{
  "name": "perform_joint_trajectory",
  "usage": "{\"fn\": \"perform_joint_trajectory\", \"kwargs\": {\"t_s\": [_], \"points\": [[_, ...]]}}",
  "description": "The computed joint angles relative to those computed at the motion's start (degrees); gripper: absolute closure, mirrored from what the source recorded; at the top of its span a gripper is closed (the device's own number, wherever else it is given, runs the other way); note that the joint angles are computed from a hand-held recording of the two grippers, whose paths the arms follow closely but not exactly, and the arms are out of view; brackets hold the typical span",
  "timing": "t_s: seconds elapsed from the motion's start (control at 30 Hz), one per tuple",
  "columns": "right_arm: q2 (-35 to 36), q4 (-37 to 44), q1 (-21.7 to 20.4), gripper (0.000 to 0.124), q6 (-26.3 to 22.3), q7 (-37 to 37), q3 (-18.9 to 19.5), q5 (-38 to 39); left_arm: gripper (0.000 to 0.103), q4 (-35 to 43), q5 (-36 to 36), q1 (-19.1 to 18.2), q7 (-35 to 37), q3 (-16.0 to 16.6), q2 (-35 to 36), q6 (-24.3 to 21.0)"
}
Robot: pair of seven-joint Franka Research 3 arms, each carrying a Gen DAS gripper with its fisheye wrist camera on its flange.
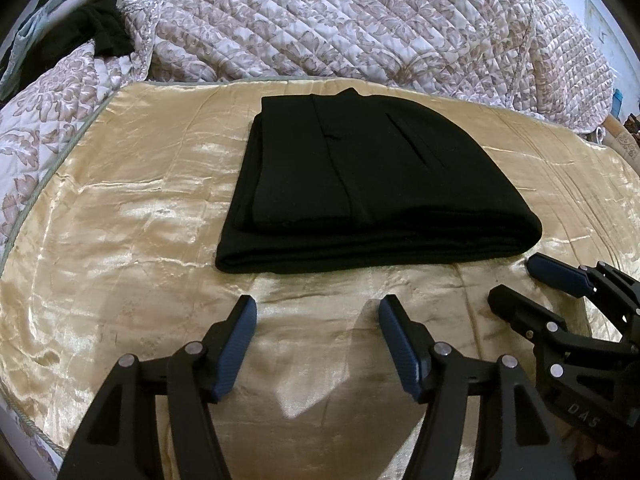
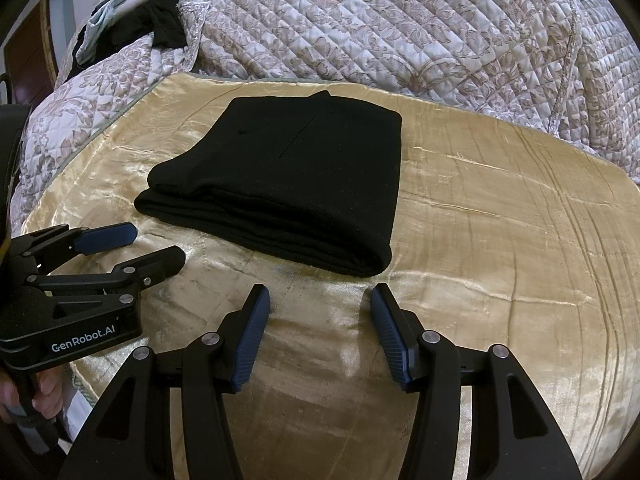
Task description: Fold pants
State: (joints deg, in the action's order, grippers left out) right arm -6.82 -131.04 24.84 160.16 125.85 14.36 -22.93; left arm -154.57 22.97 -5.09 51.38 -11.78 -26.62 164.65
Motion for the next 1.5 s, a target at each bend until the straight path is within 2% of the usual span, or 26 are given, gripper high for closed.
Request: {"fn": "perform_joint_trajectory", "kwargs": {"t_s": [1.5], "points": [[0.0,-0.1,0.0,0.069,0.1,0.4,0.0,-0.4,0.034,0.1,-0.7,-0.3,0.4,0.4,0.3,-0.2]]}}
